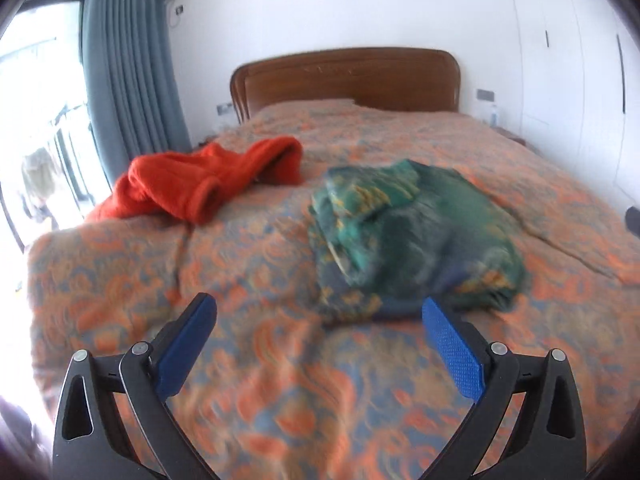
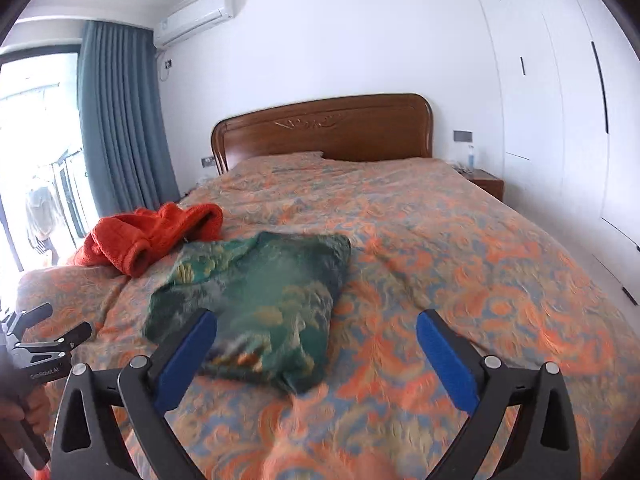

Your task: Fold large clothes

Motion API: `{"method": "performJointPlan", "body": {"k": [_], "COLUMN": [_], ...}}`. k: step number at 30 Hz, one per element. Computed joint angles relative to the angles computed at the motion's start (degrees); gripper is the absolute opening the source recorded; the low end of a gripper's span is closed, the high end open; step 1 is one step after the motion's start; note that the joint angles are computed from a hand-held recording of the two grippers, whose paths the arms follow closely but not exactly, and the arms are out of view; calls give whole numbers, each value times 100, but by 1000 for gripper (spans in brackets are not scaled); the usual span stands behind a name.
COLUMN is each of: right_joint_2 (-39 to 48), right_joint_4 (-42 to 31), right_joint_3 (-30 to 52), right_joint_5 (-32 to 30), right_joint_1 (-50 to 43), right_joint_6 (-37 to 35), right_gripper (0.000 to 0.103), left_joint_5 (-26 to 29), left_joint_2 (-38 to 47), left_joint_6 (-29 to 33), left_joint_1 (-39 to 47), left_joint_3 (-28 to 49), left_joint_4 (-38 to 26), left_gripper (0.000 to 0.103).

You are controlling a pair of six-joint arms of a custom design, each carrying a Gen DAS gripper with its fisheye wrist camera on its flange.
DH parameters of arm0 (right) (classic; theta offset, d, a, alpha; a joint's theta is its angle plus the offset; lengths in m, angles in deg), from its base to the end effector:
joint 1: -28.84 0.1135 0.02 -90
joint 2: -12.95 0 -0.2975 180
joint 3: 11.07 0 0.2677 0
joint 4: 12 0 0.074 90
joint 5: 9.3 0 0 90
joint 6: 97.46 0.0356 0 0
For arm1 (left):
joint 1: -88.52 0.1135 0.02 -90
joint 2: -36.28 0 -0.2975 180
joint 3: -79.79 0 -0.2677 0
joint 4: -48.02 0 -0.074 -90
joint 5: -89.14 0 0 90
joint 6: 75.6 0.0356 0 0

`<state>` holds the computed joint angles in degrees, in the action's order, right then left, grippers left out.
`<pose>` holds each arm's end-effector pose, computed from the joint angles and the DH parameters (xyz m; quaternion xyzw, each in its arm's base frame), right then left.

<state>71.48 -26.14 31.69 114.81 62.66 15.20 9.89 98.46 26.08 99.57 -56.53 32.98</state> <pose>0.1872 0.1014 0.2429 0.0657 0.8379 0.0028 0.5418 0.2229 0.0368 0.2315 0.0491 0.8769 0.0119 0.4780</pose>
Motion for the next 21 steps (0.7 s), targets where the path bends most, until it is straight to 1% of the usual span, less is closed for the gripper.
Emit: {"method": "performJointPlan", "body": {"k": [3, 7, 10, 11, 13, 15, 17, 19, 21], "right_joint_2": [-288, -439, -363, -316, -129, 111, 181, 153, 210], "right_joint_4": [-687, -1413, -2247, -2623, -2980, -3536, -3789, -3877, -4118], "right_joint_3": [-70, -78, 1, 75, 169, 295, 333, 334, 366], "right_joint_5": [782, 1298, 1936, 2097, 2271, 2481, 2524, 2502, 2509], "right_joint_1": [733, 1573, 2397, 2658, 2954, 3292, 3469, 3592, 3798], "right_joint_6": [493, 1274, 2164, 2519, 2917, 3519, 3888, 4094, 4482], "right_gripper": [102, 102, 102, 102, 102, 102, 102, 102, 102], "left_joint_5": [65, 69, -39, -77, -97, -57, -147, -296, -232], "left_joint_2": [-503, -1235, -1791, -1923, -2144, -2242, -2322, -2392, -2496], "left_joint_6": [-123, -275, -367, -402, -463, -497, -552, -619, -617], "left_joint_1": [-66, -263, -460, -506, -573, -576, -613, -668, -619], "left_joint_3": [-162, -327, -374, -386, -419, -426, -477, -516, -521], "left_joint_4": [-443, -991, -1493, -1615, -1864, -2077, -2214, -2363, -2581], "left_gripper": [102, 102, 103, 103, 103, 103, 103, 103, 103]}}
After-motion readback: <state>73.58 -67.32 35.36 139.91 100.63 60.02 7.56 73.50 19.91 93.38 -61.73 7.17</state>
